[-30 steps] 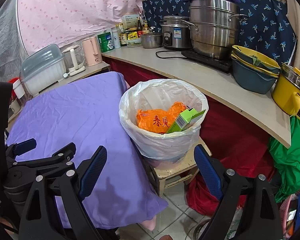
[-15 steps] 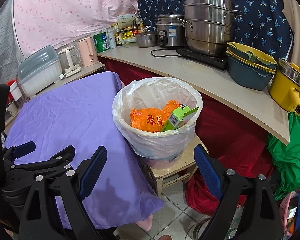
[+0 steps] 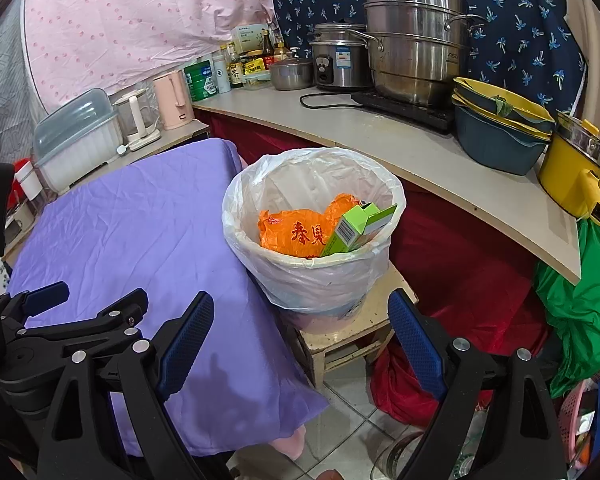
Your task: Collect trash
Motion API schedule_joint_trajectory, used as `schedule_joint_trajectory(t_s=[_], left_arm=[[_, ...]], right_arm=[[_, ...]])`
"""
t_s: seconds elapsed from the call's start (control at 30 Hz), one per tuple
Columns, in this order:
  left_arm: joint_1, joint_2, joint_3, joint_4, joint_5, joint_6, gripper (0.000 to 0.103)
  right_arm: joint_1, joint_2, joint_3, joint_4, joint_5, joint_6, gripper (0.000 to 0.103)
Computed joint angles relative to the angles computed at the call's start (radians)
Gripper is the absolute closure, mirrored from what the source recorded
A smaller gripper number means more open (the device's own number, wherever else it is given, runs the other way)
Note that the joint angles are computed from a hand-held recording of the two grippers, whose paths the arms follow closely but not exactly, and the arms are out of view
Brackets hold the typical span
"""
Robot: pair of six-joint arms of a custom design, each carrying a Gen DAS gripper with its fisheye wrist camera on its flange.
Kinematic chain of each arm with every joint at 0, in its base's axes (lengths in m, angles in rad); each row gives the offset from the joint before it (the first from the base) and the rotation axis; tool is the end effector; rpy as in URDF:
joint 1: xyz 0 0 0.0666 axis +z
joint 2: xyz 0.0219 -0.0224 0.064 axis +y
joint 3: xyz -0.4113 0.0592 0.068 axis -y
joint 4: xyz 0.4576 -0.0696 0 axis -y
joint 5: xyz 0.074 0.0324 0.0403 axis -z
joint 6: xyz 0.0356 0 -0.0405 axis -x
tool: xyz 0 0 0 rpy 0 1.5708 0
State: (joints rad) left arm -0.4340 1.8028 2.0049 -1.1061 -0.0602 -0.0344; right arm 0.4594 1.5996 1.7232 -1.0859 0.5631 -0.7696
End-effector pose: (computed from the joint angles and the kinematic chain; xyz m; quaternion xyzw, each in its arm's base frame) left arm 0.6345 -0.2922 0.5209 0.2096 0.9210 -0.0370 0.3262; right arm 0.5600 0.2554 0.5107 0.2238 0.8926 -0.0507 0.3880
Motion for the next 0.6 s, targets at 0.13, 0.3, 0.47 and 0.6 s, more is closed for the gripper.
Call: schedule_joint_trajectory(t_s=[0.13,0.3,0.47,0.6], left_arm=[[0.001,0.000,0.000,0.000,0.001,0.000,0.010],[0.003,0.000,0.003,0.002,-0.002,0.006,0.010],[0.008,0.000,0.006,0.000,-0.001,0.013,0.010],[0.009,-0.001,0.004,0.001,0.001,0.017,0.010]], right_arm=[[0.001,-0.001,-0.002,0.002,0.001,-0.002,0.018],[0.001,0.001,0.000,-0.002,0.001,0.000,0.018],[0.001,0.002,0.002,-0.002,0.003,0.000,0.018],[0.001,0.002,0.002,-0.004,0.003,0.001,0.018]])
